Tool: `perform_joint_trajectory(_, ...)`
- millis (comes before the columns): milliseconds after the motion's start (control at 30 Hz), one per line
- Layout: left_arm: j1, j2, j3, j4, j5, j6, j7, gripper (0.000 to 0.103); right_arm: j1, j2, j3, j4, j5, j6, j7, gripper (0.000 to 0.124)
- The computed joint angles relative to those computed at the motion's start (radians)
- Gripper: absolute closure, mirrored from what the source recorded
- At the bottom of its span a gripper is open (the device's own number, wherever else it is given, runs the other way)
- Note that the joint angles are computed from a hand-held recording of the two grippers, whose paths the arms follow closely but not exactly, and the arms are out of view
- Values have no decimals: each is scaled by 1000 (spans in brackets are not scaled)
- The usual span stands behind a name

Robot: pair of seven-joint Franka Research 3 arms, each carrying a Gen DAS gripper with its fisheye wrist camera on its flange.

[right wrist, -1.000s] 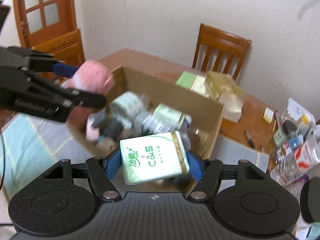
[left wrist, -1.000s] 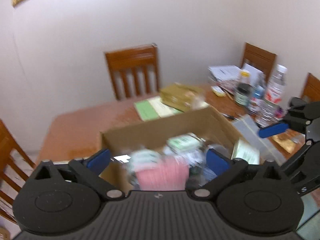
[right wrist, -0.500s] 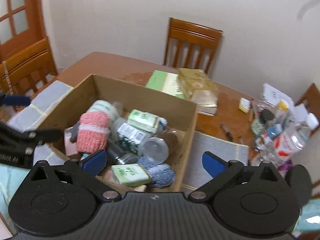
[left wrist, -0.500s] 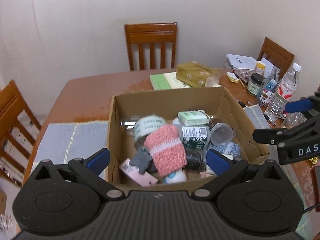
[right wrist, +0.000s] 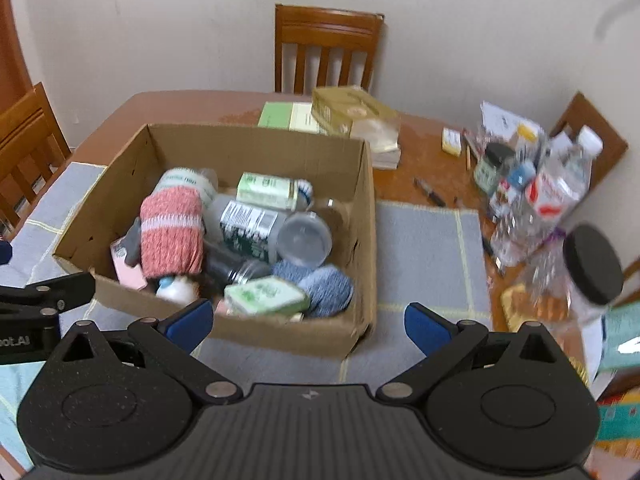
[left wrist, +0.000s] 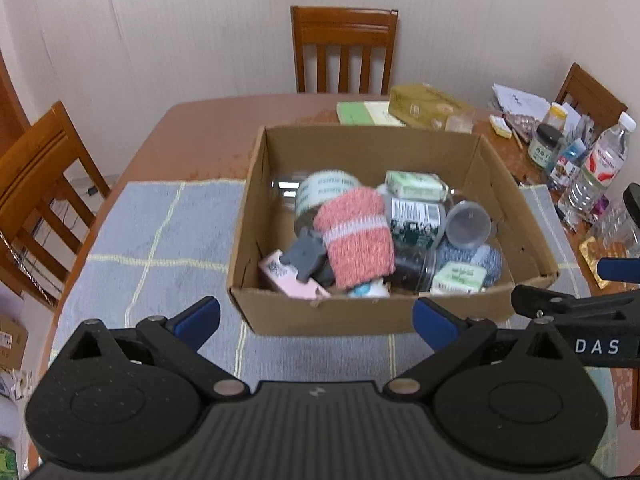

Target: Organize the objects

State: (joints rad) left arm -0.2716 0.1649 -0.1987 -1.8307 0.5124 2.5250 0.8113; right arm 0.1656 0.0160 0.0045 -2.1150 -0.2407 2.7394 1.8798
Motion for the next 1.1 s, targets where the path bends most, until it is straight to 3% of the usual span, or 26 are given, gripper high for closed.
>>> perform_joint_trajectory(400,8,-16,-2,-16,-18,9,28,1,2,-31,14,-7,-15,-54,88,21)
perform_joint_trajectory(1100,18,-30,-4,-32,-50,33,60,1,-7,-57,31,-30,-45,-39,141,21)
